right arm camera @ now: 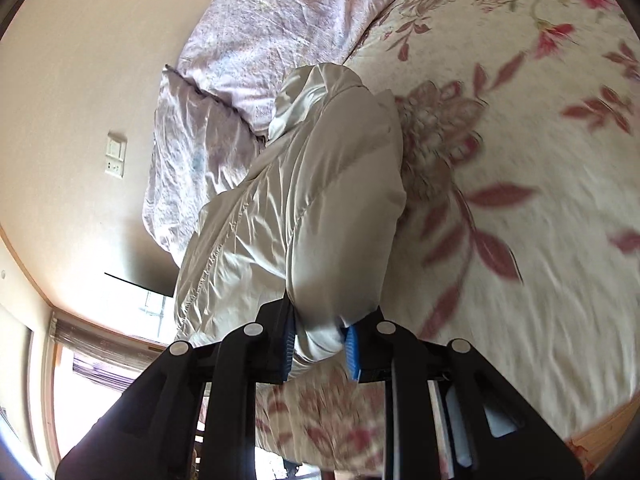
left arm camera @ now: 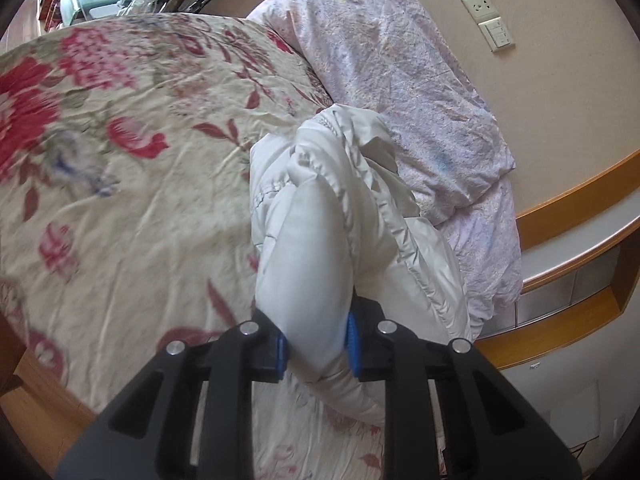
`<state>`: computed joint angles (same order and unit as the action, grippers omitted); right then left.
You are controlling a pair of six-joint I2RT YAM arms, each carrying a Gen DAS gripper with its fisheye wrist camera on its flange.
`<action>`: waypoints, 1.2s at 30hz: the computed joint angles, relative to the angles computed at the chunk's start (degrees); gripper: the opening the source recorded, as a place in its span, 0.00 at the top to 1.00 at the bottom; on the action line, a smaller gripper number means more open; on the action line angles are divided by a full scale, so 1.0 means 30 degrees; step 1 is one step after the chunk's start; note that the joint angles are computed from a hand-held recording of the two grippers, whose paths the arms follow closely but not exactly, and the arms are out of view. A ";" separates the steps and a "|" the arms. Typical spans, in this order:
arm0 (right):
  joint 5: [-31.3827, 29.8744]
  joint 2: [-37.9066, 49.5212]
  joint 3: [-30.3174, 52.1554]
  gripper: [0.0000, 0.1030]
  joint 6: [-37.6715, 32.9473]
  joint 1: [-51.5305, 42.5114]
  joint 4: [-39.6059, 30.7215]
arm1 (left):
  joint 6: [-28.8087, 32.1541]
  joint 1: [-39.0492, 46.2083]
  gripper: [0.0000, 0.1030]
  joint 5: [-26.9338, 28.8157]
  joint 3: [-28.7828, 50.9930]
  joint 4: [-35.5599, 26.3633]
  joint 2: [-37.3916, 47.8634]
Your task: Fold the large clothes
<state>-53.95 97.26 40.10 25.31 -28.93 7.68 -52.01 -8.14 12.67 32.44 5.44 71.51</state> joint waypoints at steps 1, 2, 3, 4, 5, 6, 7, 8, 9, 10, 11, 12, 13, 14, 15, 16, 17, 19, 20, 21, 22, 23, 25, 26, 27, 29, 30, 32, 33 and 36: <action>0.0270 -0.0441 -0.0298 0.78 -0.0370 0.0005 -0.0264 | -0.0056 0.0060 0.77 0.0085 -0.0273 0.0015 -0.0253; 0.0671 -0.0898 -0.0500 0.76 -0.0908 0.0041 -0.0704 | -0.0040 0.0053 0.74 0.0061 -0.0332 -0.0039 -0.0282; 0.1581 -0.1611 -0.0707 0.72 -0.1727 0.0187 -0.1407 | 0.0032 0.0113 0.73 0.0105 -0.0441 0.0049 -0.0243; 0.2089 -0.2014 -0.0879 0.66 -0.2247 0.0157 -0.1742 | -0.0002 0.0107 0.70 0.0068 -0.0462 0.0141 -0.0126; 0.2921 -0.2589 -0.1092 0.61 -0.2629 0.0298 -0.2024 | -0.0077 0.0101 0.66 0.0002 -0.0508 0.0209 -0.0033; 0.4357 -0.3505 -0.1424 0.52 -0.2930 0.0543 -0.2264 | -0.0141 0.0092 0.61 -0.0049 -0.0580 0.0309 -0.0002; 0.5647 -0.4346 -0.1879 0.48 -0.3021 0.0739 -0.2045 | -0.0141 0.0072 0.51 -0.0156 -0.0635 0.0356 0.0023; 0.6963 -0.5228 -0.2279 0.47 -0.3017 0.0960 -0.1771 | -0.0073 -0.0002 0.40 -0.0458 -0.0653 0.0274 -0.0017; 0.8526 -0.6315 -0.2710 0.46 -0.3014 0.1248 -0.1384 | 0.0110 -0.0094 0.37 -0.0766 -0.0672 0.0231 -0.0079; 0.9574 -0.6962 -0.2826 0.45 -0.2942 0.1565 -0.1145 | 0.0326 -0.0150 0.33 -0.0929 -0.0684 0.0166 -0.0145; 1.0023 -0.7170 -0.2726 0.45 -0.2911 0.1820 -0.1078 | 0.0577 -0.0265 0.31 -0.1192 -0.0618 0.0022 -0.0137; 1.0224 -0.7294 -0.2373 0.45 -0.3012 0.2222 -0.1224 | 0.0773 -0.0375 0.31 -0.1369 -0.0511 -0.0131 -0.0042; 1.0306 -0.7240 -0.1901 0.45 -0.3113 0.2807 -0.1411 | 0.0885 -0.0429 0.29 -0.1385 -0.0489 -0.0148 0.0029; 1.0638 -0.7133 -0.1419 0.45 -0.3196 0.3627 -0.1541 | 0.0978 -0.0458 0.29 -0.1341 -0.0448 -0.0125 0.0163; 1.0874 -0.7001 -0.0992 0.45 -0.3404 0.4360 -0.1645 | 0.1022 -0.0508 0.29 -0.1354 -0.0421 -0.0076 0.0291; 1.1226 -0.6782 -0.0513 0.45 -0.3449 0.5163 -0.1696 | 0.1070 -0.0573 0.28 -0.1379 -0.0397 0.0011 0.0420; 1.1484 -0.6586 -0.0130 0.45 -0.3494 0.5791 -0.1759 | 0.1115 -0.0599 0.27 -0.1402 -0.0406 0.0065 0.0489; 1.2112 -0.5565 0.1362 0.45 -0.3465 0.7785 -0.2065 | 0.1156 -0.0742 0.26 -0.1661 -0.0289 0.0091 0.0729; 1.2280 -0.5503 0.1559 0.45 -0.3528 0.8357 -0.2196 | 0.1195 -0.0722 0.26 -0.1668 -0.0263 0.0114 0.0787; 1.2734 -0.5040 0.2161 0.45 -0.3624 0.9325 -0.2353 | 0.1209 -0.0723 0.26 -0.1688 -0.0247 0.0228 0.0866; 1.3283 -0.4551 0.2620 0.45 -0.3714 1.0139 -0.2374 | 0.1174 -0.0750 0.25 -0.1738 -0.0224 0.0326 0.0921; 1.3807 -0.4134 0.3045 0.45 -0.3790 1.0866 -0.2419 | 0.1154 -0.0734 0.24 -0.1735 -0.0239 0.0428 0.0931; 1.4975 -0.3270 0.3813 0.45 -0.3978 1.2308 -0.2464 | 0.1075 -0.0754 0.22 -0.1744 -0.0244 0.0752 0.1054; 1.5421 -0.2994 0.3996 0.45 -0.4023 1.2775 -0.2418 | 0.1082 -0.0776 0.21 -0.1785 -0.0207 0.0822 0.1151; 1.5921 -0.2582 0.4231 0.45 -0.4039 1.3220 -0.2298 | 0.1095 -0.0775 0.21 -0.1772 -0.0147 0.0900 0.1306; 1.6596 -0.2188 0.4356 0.45 -0.4023 1.3686 -0.2079 | 0.0968 -0.0816 0.21 -0.1855 -0.0036 0.1013 0.1541; 1.7005 -0.1833 0.4517 0.45 -0.4029 1.3904 -0.1971 | 0.0913 -0.0838 0.20 -0.1911 0.0037 0.1053 0.1674; 1.7353 -0.1414 0.4761 0.45 -0.3990 1.4106 -0.1996 | 0.0858 -0.0851 0.19 -0.1982 0.0133 0.1165 0.1901; 1.7575 -0.1083 0.4929 0.43 -0.4003 1.4213 -0.2032 | 0.0895 -0.0835 0.19 -0.1897 0.0185 0.1238 0.2021; 1.8309 -0.0153 0.5482 0.39 -0.4161 1.4553 -0.2280 | 0.1003 -0.0703 0.17 -0.1570 0.0258 0.1451 0.2275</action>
<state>0.98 96.80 56.55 12.83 14.73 0.84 -49.00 -10.25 7.96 33.22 9.79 78.34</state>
